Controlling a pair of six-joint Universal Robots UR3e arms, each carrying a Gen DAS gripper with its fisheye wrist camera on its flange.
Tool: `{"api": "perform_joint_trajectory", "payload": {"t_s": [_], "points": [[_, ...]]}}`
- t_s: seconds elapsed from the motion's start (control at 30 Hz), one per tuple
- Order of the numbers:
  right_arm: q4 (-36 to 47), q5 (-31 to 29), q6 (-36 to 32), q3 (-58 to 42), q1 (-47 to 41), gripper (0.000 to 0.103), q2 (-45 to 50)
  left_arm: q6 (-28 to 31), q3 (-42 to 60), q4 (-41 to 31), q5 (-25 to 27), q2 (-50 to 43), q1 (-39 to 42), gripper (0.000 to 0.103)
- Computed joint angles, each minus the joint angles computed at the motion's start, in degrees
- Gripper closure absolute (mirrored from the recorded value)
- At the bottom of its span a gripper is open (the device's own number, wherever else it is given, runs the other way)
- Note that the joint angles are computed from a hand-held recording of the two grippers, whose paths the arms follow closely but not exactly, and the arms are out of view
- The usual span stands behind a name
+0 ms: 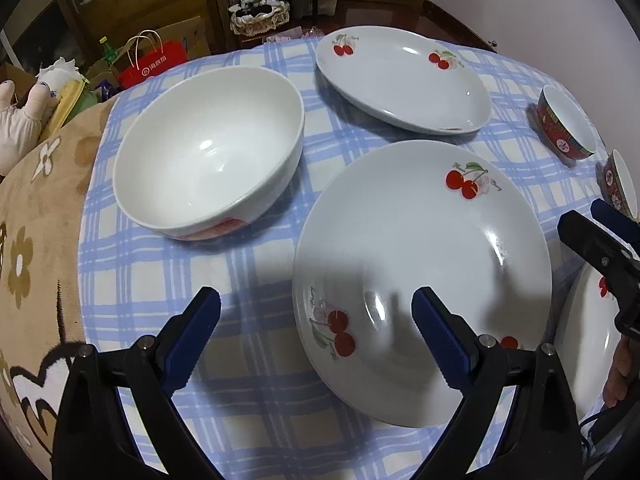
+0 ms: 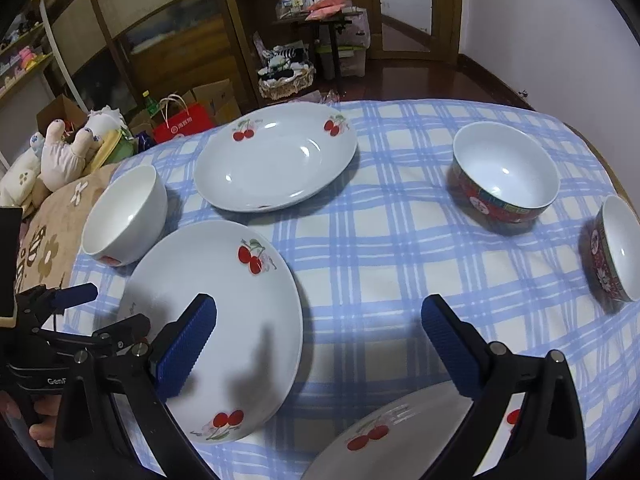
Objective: Organize plates and bowls
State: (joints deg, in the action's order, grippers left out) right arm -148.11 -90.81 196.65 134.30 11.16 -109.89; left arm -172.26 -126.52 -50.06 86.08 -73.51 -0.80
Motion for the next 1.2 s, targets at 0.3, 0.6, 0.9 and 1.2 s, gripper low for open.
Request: {"api": "perform_joint_trajectory", "payload": {"t_s": [0.3, 0.6, 0.9, 1.2], "points": [[-1.55, -1.85, 0.41, 1.15, 0.07, 0.001, 3.22, 0.78, -0.98, 1.96, 0.52, -1.92, -1.36, 0.008], [-1.86, 3.24, -0.37, 2.45, -2.76, 0.016, 4.30, 1.12, -1.09, 2.94, 0.52, -3.00, -2.22, 0.016], [-2.43, 5.36, -0.38, 2.81, -2.77, 0.025, 4.83, 2.19, -1.86, -2.04, -5.81, -1.87, 2.55, 0.062], [-3.99, 9.12, 0.00, 5.10, -5.03, 0.050, 3.75, 2.52, -3.31, -1.63, -7.27, -0.95, 5.42, 0.073]]}}
